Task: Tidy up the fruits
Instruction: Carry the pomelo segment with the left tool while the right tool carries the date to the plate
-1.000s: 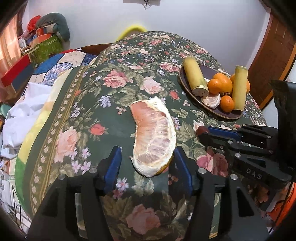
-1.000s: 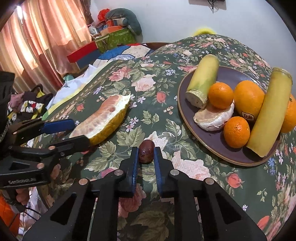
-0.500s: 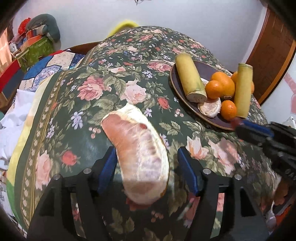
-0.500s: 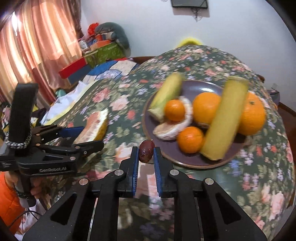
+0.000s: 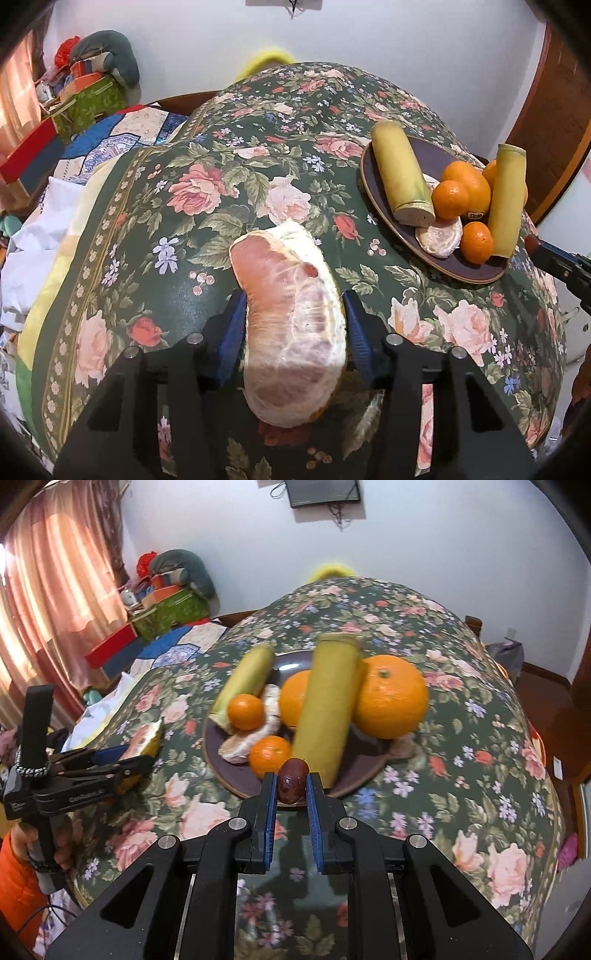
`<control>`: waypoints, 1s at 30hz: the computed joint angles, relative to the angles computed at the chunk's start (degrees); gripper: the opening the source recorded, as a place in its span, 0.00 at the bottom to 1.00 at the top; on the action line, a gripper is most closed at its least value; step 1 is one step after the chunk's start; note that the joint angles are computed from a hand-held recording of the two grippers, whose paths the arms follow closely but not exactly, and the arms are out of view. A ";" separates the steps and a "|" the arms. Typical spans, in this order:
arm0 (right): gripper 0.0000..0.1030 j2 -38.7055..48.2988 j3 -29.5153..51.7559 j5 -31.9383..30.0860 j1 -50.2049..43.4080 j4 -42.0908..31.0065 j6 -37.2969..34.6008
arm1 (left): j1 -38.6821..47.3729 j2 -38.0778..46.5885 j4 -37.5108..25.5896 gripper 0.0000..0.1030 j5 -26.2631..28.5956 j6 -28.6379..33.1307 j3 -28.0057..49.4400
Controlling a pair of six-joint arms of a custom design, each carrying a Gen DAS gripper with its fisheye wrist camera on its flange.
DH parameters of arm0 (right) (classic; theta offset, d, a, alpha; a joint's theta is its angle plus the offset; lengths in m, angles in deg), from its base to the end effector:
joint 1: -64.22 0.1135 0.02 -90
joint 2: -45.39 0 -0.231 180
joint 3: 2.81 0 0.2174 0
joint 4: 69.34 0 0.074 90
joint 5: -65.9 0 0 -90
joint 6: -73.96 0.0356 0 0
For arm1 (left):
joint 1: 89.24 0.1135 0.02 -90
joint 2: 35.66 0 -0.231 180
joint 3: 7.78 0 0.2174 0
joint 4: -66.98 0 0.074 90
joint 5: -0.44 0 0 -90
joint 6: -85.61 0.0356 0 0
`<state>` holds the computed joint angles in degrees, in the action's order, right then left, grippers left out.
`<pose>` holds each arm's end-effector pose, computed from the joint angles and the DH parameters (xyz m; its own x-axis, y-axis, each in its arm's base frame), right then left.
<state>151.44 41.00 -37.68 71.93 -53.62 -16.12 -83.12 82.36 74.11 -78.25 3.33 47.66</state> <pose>0.2564 0.0431 0.0643 -0.7186 -0.0987 -0.6883 -0.2915 0.9414 0.1694 0.2895 0.0240 0.0347 -0.8107 0.0456 -0.5837 0.1160 0.9897 -0.0839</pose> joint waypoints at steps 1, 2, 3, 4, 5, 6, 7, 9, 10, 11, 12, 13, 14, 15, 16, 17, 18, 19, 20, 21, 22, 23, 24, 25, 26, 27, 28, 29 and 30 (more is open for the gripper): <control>0.14 -0.10 -0.11 -0.08 -0.54 -0.01 -0.17 | -0.25 -0.29 0.27 0.49 -0.29 -0.12 -0.43; 0.14 -0.27 -0.45 -0.11 -0.97 0.14 -0.36 | -0.52 -0.66 0.46 0.49 -0.37 -0.27 -0.85; 0.14 -0.37 -0.72 -0.17 -1.38 0.32 -0.52 | -0.69 -1.19 0.60 0.49 0.03 -0.34 -1.42; 0.14 -0.39 -0.85 -0.31 -1.86 0.37 -0.66 | -0.90 -1.75 0.71 0.49 0.35 -0.40 -1.95; 0.14 -0.43 -1.07 -0.53 -2.30 0.50 -0.86 | -1.51 -2.45 0.91 0.49 0.32 -0.58 -2.49; 0.14 -0.41 -1.12 -0.73 -2.80 0.55 -1.06 | -1.87 -3.00 0.94 0.49 0.32 -0.64 -2.79; 0.14 -0.38 -1.09 -0.89 -3.29 0.56 -1.22 | -2.36 -3.52 1.25 0.49 0.35 -0.83 -3.22; 0.14 -0.46 -1.20 -1.31 -4.25 0.71 -1.50 | -3.45 -4.78 1.18 0.49 0.65 -1.50 -3.60; 0.14 -0.50 -1.11 -1.52 -4.76 0.63 -1.65 | -4.04 -5.56 1.01 0.49 1.00 -1.96 -3.72; 0.14 -0.46 -0.91 -1.74 -5.23 0.57 -1.77 | -4.58 -6.12 0.85 0.49 1.18 -2.34 -3.70; 0.14 -0.36 -0.70 -1.83 -5.47 0.54 -1.83 | -5.21 -6.74 0.61 0.49 1.40 -2.70 -3.58; 0.14 -0.13 -0.37 -1.91 -5.84 0.53 -1.97 | -5.82 -7.30 0.55 0.49 1.58 -2.98 -3.57; 0.14 0.25 0.08 -1.87 -6.02 0.53 -2.03 | -6.60 -7.81 0.42 0.49 1.62 -3.37 -3.35; 0.14 0.43 0.36 -1.85 -6.23 0.54 -2.11 | -7.52 -8.29 0.30 0.49 1.64 -3.88 -3.02; 0.14 0.72 0.75 -1.93 -6.46 0.56 -2.15 | -8.07 -8.44 0.12 0.49 1.73 -4.19 -2.59; 0.14 0.94 1.03 -2.03 -6.65 0.61 -2.14 | -8.85 -8.69 -0.05 0.49 1.84 -4.61 -2.15; 0.14 1.23 1.38 -2.21 -6.85 0.62 -2.14 | -9.62 -8.71 -0.29 0.49 1.81 -5.00 -1.47; 0.14 1.52 1.73 -2.37 -6.97 0.65 -2.14 | -10.37 -8.63 -0.54 0.49 1.72 -5.41 -0.75; 0.14 1.72 2.00 -2.41 -7.03 0.69 -2.16 | -11.14 -8.42 -0.80 0.49 1.68 -5.82 0.11; 0.14 2.10 2.47 -2.57 -7.19 0.69 -2.22 | -11.83 -8.14 -1.24 0.49 1.67 -6.11 1.13; 0.14 2.29 2.82 -2.76 -7.28 0.57 -2.26 | -12.64 -7.82 -1.61 0.49 1.44 -6.46 2.07; 0.14 2.58 3.15 -2.93 -7.37 0.56 -2.22 | -13.38 -7.42 -1.99 0.49 1.22 -6.76 3.10; 0.14 2.78 3.35 -3.04 -7.40 0.57 -2.19 | -14.09 -7.00 -2.37 0.49 1.06 -7.00 4.14; 0.14 3.22 3.69 -3.12 -7.41 0.65 -2.21 | -14.70 -6.63 -2.59 0.49 0.96 -7.19 4.96; 0.14 3.67 4.03 -3.26 -7.48 0.74 -2.22 | -15.36 -6.25 -2.75 0.49 0.79 -7.43 5.77; 0.14 4.13 4.33 -3.46 -7.52 0.80 -2.22 | -15.94 -5.79 -2.85 0.49 0.65 -7.49 6.55; 0.14 4.62 4.73 -3.59 -7.52 0.75 -2.27 | -16.52 -5.22 -3.06 0.49 0.43 -7.53 7.47; 0.14 5.14 5.24 -3.61 -7.46 0.56 -2.38 | -17.13 -4.56 -3.29 0.49 0.12 -7.70 8.50; 0.14 5.55 5.60 -3.68 -7.48 0.45 -2.59 | -17.64 -3.79 -3.57 0.49 -0.06 -7.87 9.61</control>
<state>156.99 46.60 -41.37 64.45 -53.17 -18.71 -100.76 78.56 70.54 -78.31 -4.55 57.27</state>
